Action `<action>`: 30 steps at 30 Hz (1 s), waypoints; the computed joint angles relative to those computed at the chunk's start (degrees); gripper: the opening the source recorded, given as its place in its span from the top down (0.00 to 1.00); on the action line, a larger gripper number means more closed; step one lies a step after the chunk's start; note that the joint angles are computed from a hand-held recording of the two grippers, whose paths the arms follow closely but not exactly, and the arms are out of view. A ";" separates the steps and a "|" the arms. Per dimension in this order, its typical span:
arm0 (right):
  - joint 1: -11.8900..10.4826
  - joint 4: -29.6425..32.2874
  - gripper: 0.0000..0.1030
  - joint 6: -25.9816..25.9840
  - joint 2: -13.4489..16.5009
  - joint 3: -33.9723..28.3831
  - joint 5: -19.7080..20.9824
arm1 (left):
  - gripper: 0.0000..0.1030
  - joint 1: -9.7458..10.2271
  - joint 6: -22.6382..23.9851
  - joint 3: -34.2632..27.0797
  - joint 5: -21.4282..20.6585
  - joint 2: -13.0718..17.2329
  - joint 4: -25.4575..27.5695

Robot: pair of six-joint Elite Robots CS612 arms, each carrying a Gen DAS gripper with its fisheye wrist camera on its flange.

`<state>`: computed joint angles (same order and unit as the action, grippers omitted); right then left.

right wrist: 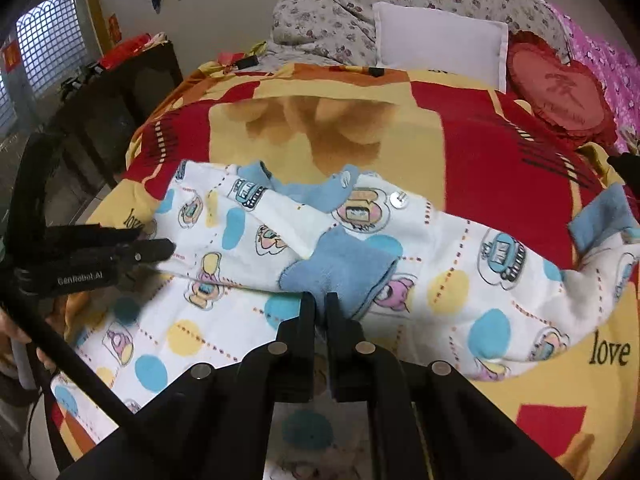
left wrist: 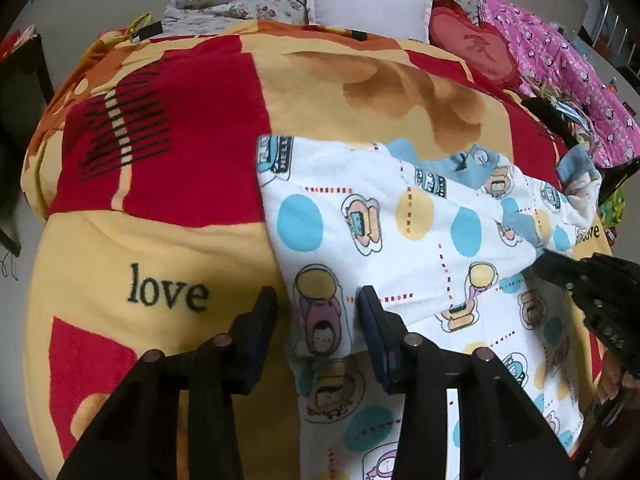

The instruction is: Fold small clothes

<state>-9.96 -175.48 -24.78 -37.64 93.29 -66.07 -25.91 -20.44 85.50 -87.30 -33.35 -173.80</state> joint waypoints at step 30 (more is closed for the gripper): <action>-1.45 0.41 0.52 11.35 1.00 -2.95 0.44 | 0.55 0.07 -2.35 -3.41 2.03 0.04 3.20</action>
<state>-11.41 -175.07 -13.43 -36.64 90.34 -65.63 -25.84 -22.79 82.08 -85.27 -33.31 -170.60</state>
